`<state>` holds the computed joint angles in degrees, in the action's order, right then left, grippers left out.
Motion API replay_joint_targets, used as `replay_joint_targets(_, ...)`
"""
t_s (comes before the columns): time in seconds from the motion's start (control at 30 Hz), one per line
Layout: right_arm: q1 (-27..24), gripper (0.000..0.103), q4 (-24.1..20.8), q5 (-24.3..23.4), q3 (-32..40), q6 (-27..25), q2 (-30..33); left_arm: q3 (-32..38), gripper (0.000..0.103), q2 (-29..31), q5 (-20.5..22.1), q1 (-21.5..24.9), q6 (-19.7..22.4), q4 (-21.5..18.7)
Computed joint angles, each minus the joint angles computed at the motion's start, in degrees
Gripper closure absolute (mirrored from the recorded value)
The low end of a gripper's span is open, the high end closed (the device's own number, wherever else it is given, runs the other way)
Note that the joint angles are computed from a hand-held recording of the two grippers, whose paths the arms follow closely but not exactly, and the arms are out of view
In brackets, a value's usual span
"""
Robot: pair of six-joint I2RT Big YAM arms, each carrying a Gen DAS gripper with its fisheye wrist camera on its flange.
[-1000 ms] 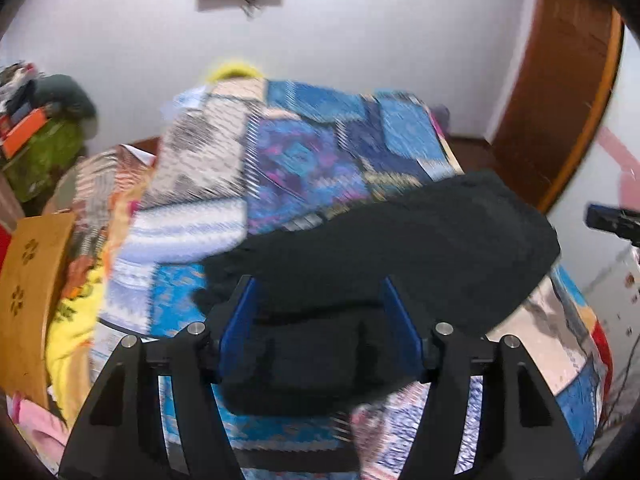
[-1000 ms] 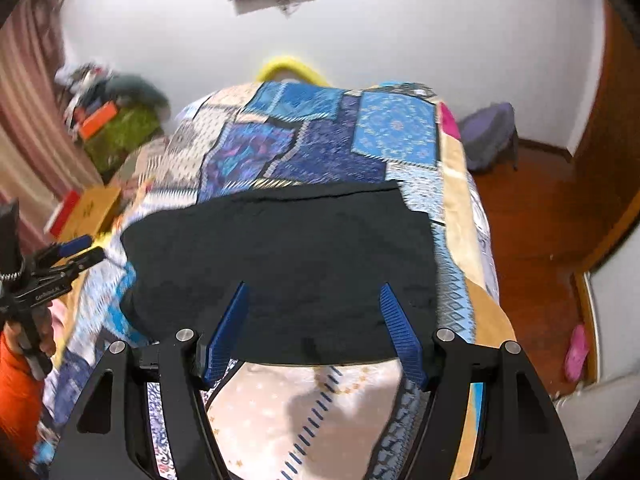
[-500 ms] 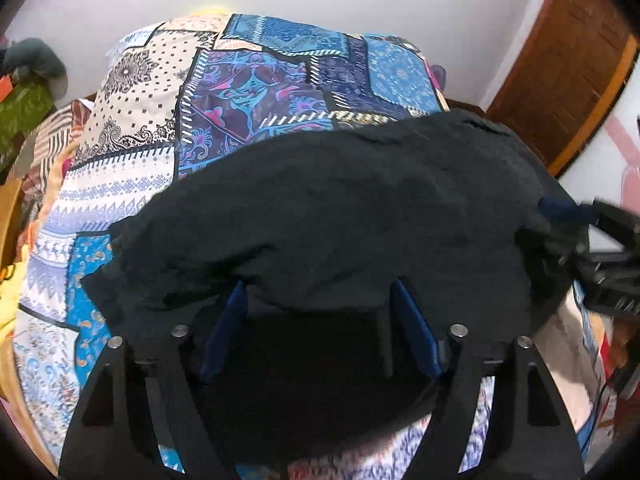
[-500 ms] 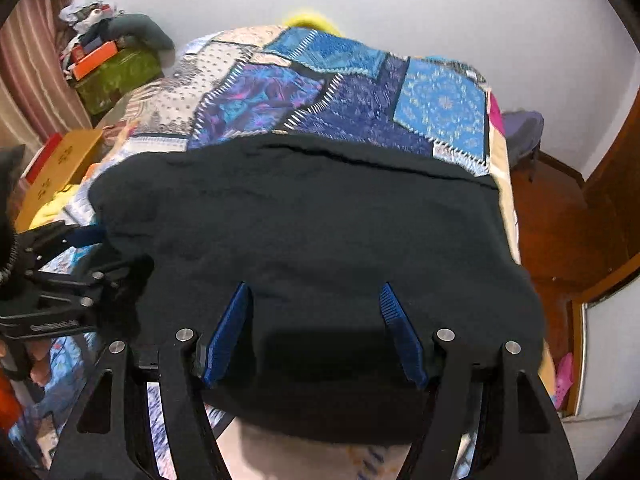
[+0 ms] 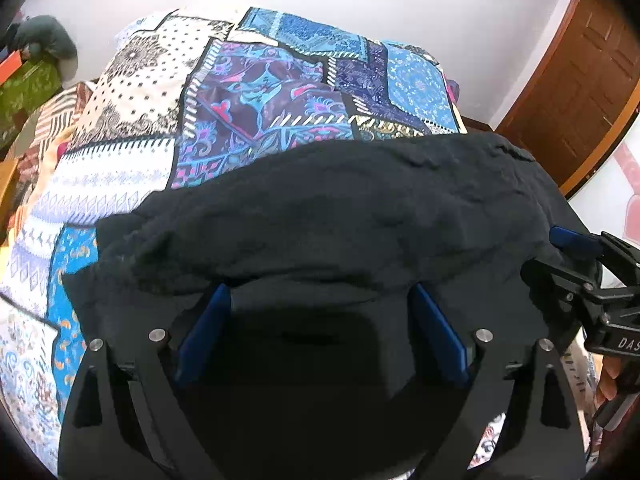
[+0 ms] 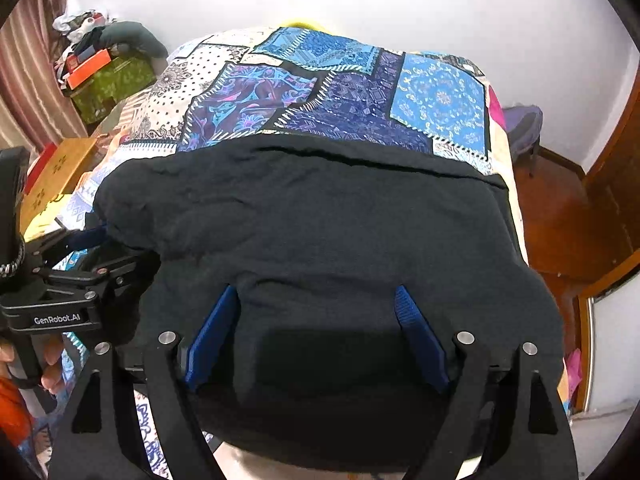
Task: Fold large clothes
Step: 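Lower the folded hoodie onto the quilt and open both tools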
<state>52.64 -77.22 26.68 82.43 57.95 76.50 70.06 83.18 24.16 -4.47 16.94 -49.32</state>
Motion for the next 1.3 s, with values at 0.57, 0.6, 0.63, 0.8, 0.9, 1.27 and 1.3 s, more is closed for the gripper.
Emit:
replay_joint_targets(0.57,6.0,0.024,-14.23,1.95,3.75,10.72,-0.15,-1.73,0.012,-0.74,-0.91,18.42,-4.6,-5.79)
replay_joint_targets(0.6,6.27,0.024,-14.86,1.94,4.36,10.8,0.13,-1.55,0.012,-0.45,1.26,20.11,-5.33,-7.34)
replay_joint_targets(0.63,6.55,0.024,-15.07,1.93,4.86,10.75,0.31,-1.45,0.012,-0.24,3.02,21.13,-5.76,-8.76)
replay_joint_targets(0.8,8.14,0.024,-15.77,3.79,7.79,11.08,1.74,-2.15,0.012,0.69,12.45,24.27,-6.54,-16.59)
replay_joint_targets(0.9,8.77,0.024,-15.58,4.87,9.76,10.39,2.92,-3.09,0.012,1.86,16.25,24.51,-7.55,-19.94)
replay_joint_targets(1.27,7.71,0.024,-12.42,3.3,9.59,7.71,5.08,-4.48,0.013,4.65,22.85,20.43,-19.01,-12.61)
replay_joint_targets(1.3,7.33,0.024,-12.11,2.83,9.27,7.49,5.2,-4.71,0.013,5.01,23.43,20.31,-21.66,-11.43)
